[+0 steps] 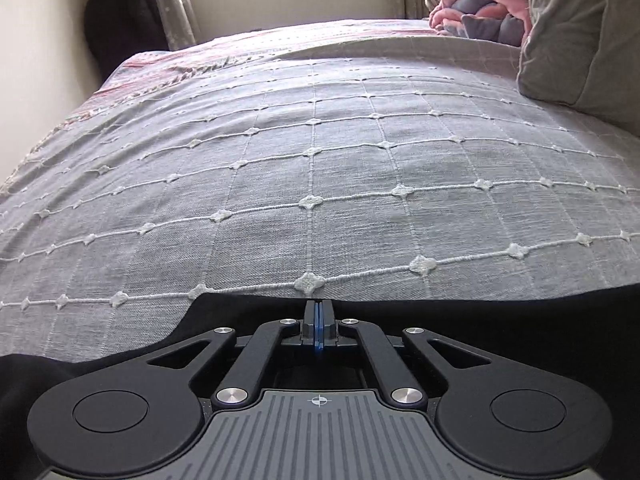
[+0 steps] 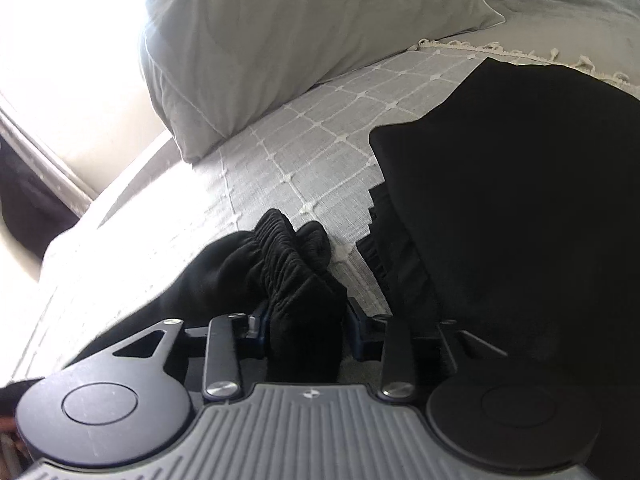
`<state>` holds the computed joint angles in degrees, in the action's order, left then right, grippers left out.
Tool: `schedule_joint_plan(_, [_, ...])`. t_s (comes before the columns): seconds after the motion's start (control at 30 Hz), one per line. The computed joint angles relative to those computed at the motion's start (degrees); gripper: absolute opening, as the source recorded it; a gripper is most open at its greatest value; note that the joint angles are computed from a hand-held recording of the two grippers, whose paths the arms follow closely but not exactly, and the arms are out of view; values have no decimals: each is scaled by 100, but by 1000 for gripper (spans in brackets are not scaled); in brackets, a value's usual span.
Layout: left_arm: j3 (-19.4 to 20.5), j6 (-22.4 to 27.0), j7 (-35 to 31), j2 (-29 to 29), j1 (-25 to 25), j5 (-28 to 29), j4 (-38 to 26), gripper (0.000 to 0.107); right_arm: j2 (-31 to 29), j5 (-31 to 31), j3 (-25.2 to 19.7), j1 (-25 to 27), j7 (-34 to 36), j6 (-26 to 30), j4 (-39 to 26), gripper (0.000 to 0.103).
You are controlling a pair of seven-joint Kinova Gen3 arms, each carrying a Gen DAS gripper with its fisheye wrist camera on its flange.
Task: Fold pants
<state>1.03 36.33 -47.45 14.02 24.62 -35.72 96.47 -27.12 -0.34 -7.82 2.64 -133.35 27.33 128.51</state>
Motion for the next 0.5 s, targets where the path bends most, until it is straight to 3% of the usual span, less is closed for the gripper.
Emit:
schedule_joint_plan(0.13, [434,-236,818,-231,-259,-709,430,0,-324,145,-327,209,-108,-234,20,53])
schedule_joint_plan(0.23, [-102,-579,1515,-423,263,-1124,831,2,-410,249,-526,351,-129,-198,-32,53])
schedule_joint_plan(0.33, [-586,-457,2064,-444,1059,-1823,1054,2,-37,231,-530,399,-260,315,-235,55])
schedule_joint_plan(0.4, [-926,-500,2362,-445,1498,-2108,1165,2,175,234,-497,388,-380,533,-306,67])
schedule_joint_plan(0.47, [-953,-620,2322,-508,1547,-2021,1191,1,108,132,-187,98,-332,404,-218,71])
schedule_joint_plan(0.5, [-850,-763,2162,-558,1427,-1868,1203,2,45,14,20,-70,-256,331,-159,77])
